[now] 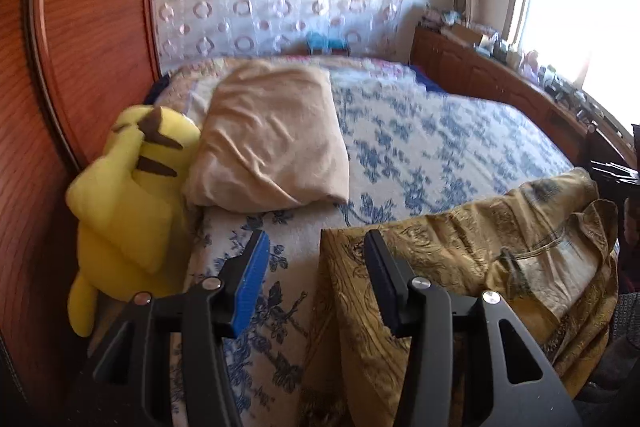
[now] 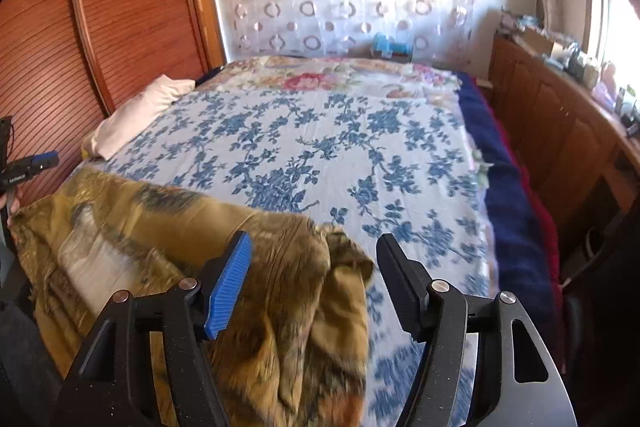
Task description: Fold small clothes
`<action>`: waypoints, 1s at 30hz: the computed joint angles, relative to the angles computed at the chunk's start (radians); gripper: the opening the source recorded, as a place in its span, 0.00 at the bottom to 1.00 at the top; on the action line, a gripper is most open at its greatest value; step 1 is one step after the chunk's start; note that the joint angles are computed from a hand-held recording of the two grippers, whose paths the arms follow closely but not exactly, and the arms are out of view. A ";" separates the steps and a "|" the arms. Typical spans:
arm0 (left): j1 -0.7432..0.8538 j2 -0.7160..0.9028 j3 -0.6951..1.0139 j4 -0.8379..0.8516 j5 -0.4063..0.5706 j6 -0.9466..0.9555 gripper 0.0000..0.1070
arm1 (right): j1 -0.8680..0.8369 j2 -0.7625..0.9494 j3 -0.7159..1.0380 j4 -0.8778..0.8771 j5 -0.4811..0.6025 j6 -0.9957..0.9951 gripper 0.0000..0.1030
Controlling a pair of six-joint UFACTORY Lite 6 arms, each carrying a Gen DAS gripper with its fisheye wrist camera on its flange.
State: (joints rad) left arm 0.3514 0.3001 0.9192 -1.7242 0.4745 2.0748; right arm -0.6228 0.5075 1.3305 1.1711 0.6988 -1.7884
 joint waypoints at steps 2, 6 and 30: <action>-0.030 0.055 0.047 0.047 -0.028 -0.050 0.45 | 0.039 0.056 0.050 -0.028 -0.026 0.042 0.65; -0.059 0.134 0.110 0.152 -0.039 -0.174 0.45 | 0.080 0.118 0.094 -0.053 -0.075 0.068 0.65; -0.012 -0.020 -0.049 0.152 0.138 -0.125 0.00 | 0.060 0.084 -0.005 -0.085 0.003 0.018 0.12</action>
